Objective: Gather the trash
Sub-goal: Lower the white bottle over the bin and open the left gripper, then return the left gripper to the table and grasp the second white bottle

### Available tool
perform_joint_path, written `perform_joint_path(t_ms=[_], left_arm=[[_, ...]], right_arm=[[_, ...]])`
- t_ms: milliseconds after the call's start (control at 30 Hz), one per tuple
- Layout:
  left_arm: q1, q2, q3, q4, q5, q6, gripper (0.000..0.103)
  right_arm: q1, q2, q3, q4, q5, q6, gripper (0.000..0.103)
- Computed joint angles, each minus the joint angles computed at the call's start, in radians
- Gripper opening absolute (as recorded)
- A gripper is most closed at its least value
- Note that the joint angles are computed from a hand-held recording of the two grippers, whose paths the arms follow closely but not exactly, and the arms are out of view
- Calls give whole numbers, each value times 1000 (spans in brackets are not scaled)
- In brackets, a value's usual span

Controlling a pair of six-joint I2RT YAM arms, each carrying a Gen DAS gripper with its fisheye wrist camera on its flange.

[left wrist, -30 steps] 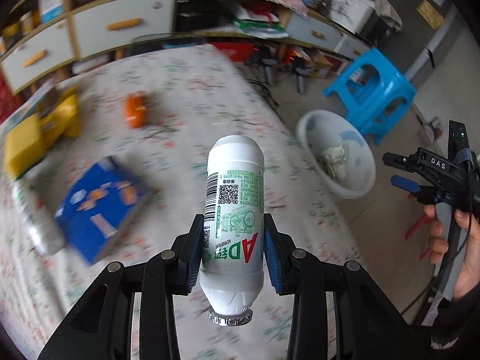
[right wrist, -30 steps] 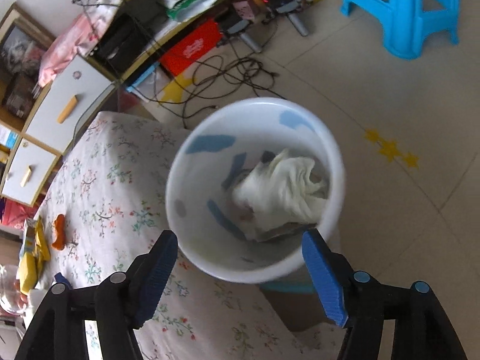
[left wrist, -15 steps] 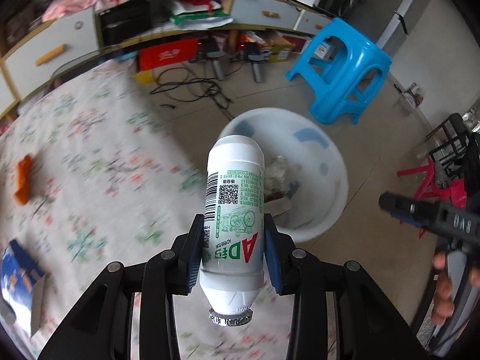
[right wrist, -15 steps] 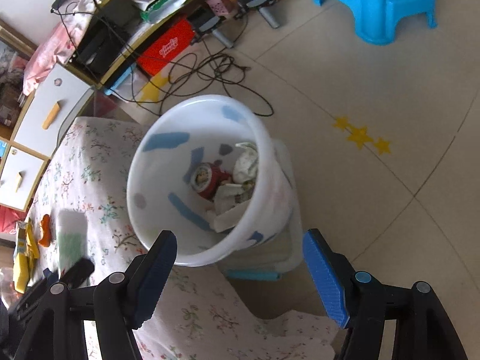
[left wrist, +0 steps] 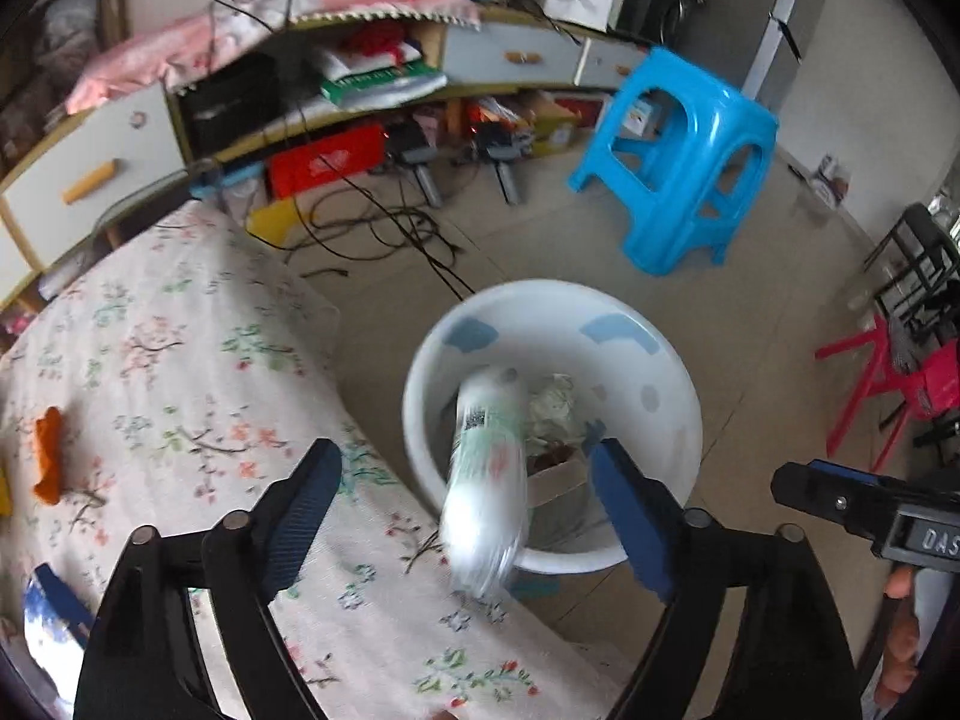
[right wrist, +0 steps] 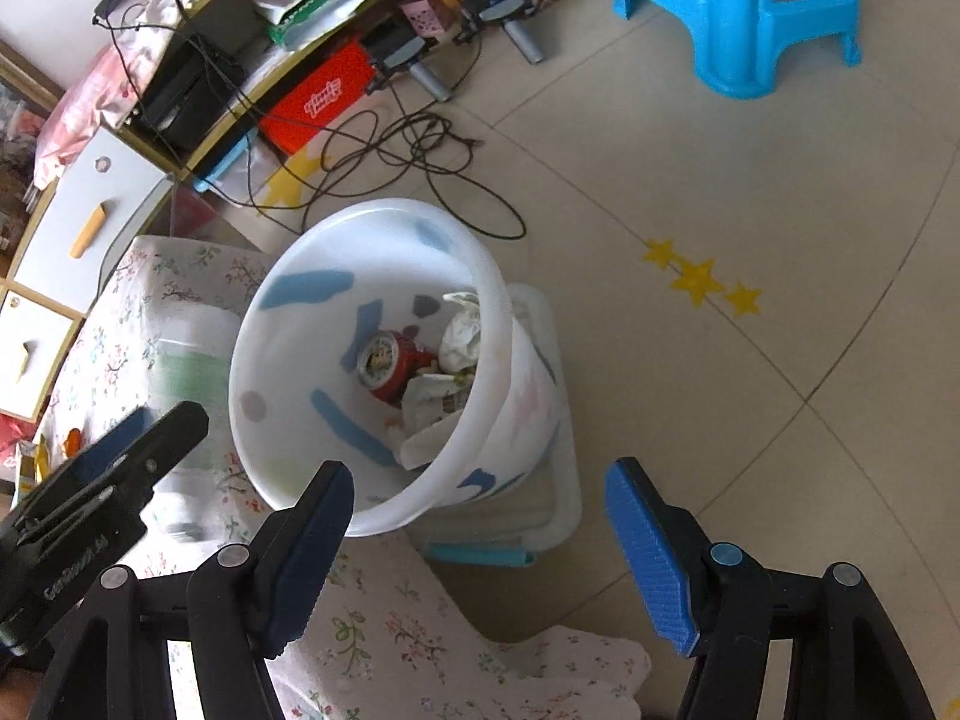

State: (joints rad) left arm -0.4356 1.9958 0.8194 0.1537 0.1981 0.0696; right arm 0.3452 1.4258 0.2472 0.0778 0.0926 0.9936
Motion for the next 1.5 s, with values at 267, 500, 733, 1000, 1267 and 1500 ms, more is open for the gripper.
perform_joint_path(t_ms=[267, 500, 733, 1000, 1267, 1500], left_arm=[[136, -157, -151, -37, 2, 97, 91], [391, -247, -225, -107, 67, 270, 92], [682, -237, -202, -176, 86, 433, 92], [909, -96, -100, -146, 58, 410, 92], [976, 84, 118, -282, 98, 295, 91], [1007, 205, 235, -316, 119, 251, 77]], right_arm=[[59, 3, 28, -31, 34, 32, 76], [170, 71, 111, -62, 78, 78, 77], [307, 195, 255, -90, 114, 140, 79], [412, 382, 482, -159, 137, 130, 79], [472, 596, 741, -253, 115, 89, 80], [526, 720, 930, -338, 115, 68, 80]])
